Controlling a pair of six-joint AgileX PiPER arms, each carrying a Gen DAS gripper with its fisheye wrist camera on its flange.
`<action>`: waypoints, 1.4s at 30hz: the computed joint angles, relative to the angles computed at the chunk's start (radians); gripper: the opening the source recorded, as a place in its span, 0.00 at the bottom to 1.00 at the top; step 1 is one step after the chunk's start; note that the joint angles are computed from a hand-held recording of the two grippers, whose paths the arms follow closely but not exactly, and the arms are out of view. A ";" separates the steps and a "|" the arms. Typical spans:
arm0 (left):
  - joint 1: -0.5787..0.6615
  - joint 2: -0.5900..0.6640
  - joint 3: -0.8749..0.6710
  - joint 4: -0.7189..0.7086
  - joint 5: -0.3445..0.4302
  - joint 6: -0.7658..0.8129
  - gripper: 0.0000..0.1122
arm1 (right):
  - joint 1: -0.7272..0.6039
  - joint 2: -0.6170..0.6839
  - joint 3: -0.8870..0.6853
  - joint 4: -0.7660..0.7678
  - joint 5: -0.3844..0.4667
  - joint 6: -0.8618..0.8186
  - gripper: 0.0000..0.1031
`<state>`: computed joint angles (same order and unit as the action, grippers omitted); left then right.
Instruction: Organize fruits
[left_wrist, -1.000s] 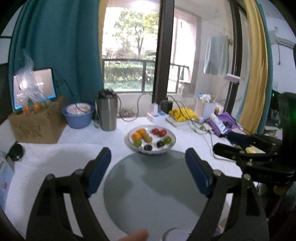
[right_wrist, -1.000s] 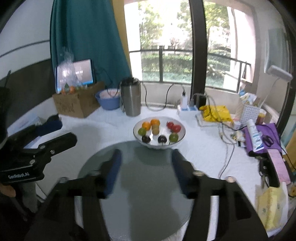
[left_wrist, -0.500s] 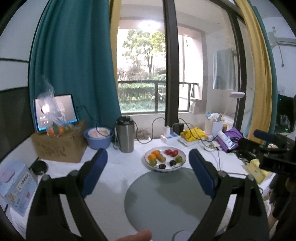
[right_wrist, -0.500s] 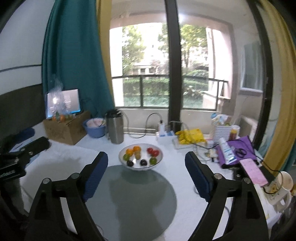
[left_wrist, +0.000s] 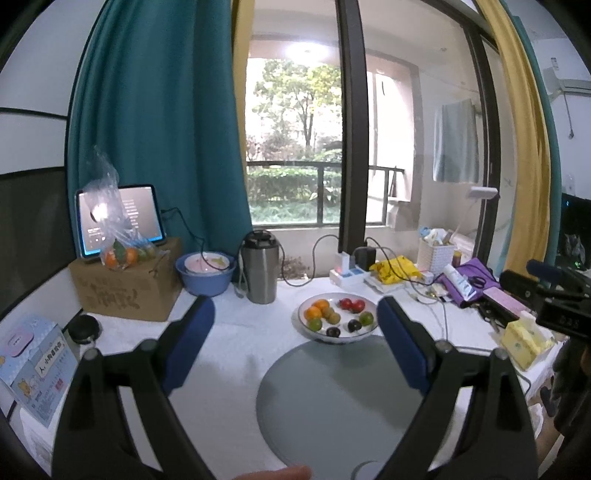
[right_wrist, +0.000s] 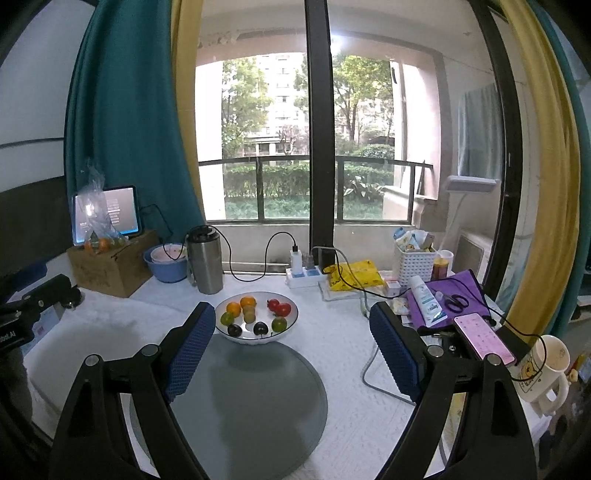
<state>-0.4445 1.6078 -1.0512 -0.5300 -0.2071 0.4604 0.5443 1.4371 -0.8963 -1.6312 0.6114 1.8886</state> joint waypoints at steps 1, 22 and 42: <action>-0.002 -0.002 0.001 -0.014 -0.001 0.013 0.81 | 0.000 0.002 -0.001 -0.001 0.000 0.000 0.85; -0.012 -0.012 0.013 -0.012 -0.013 0.005 0.81 | 0.014 -0.003 0.002 0.004 0.011 -0.002 0.85; -0.016 -0.014 0.017 -0.001 -0.015 -0.007 0.81 | 0.018 -0.008 -0.003 0.008 0.007 -0.015 0.85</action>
